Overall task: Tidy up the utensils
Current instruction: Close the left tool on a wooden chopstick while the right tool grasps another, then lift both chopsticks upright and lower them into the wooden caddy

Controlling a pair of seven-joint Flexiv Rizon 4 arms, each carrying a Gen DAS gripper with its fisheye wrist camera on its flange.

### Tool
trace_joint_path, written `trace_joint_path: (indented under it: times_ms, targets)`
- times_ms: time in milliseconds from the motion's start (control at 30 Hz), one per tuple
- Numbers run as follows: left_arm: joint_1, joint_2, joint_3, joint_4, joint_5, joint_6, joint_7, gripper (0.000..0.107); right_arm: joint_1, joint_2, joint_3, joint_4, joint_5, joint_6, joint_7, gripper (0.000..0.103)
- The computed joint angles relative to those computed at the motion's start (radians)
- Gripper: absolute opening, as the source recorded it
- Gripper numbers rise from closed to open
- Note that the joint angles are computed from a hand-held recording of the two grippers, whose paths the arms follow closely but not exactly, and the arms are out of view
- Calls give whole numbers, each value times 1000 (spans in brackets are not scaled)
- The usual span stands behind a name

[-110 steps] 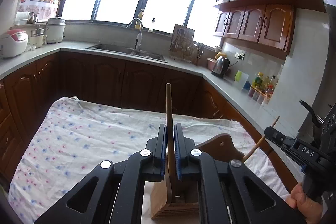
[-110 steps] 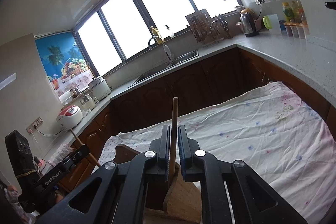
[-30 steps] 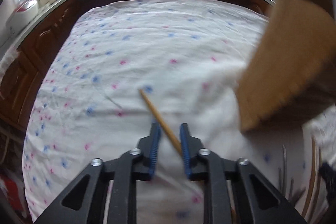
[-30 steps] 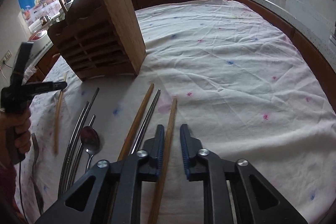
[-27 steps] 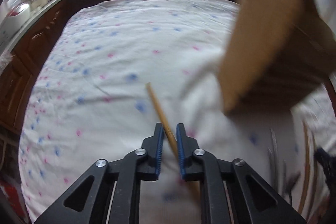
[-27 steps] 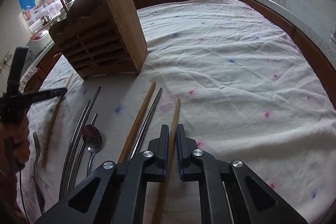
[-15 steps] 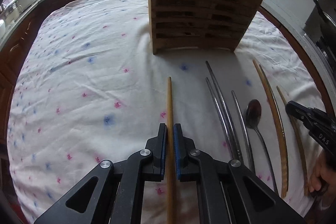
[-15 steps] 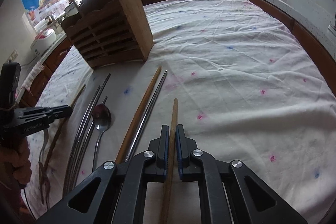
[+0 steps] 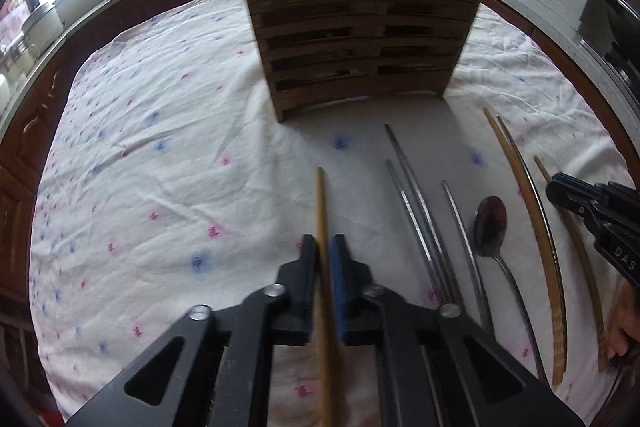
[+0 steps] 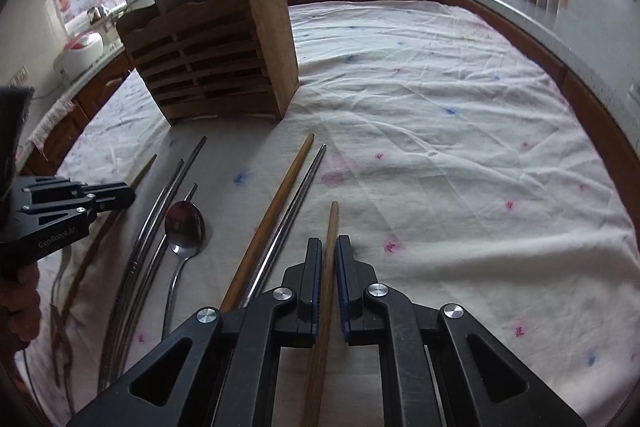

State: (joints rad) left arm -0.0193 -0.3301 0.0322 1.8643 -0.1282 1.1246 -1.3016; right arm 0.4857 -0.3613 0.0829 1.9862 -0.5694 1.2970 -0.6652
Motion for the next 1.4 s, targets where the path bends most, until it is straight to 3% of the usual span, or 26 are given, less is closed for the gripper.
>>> trace_joint_path:
  times_ms: [100,200,300,400,600,833,967,1067,1400]
  targets:
    - [3,14,-8,11,-9,-5,12,4,-57,-2,73,-13,127,26,-64,6]
    - [17,49,-22,46,-49,21,46,4,-51,30,63,3,149,67,-64,6]
    - [38,97,-44,91,-135,51,100,4,-41,62,54,9,156,101,-63,6]
    - [63,165,-81,160,-307,103,216,4,-19,106,25,22,119,143,-31,6]
    - [18,300,-65,268,-611,184,411,4,23,178,-65,59,-74,248,131,5]
    - [-107,437,7,371,-913,272,605,4,72,232,-264,50,-610,379,571,5]
    - [-167,486,33,403,-1004,313,662,4,34,227,-255,17,-732,400,675,5]
    - [-197,509,47,416,-1048,336,692,4,0,219,-221,1,-742,399,686,5]
    - [-234,497,41,377,-1189,384,791,4,-127,186,-156,-89,-987,447,909,6]
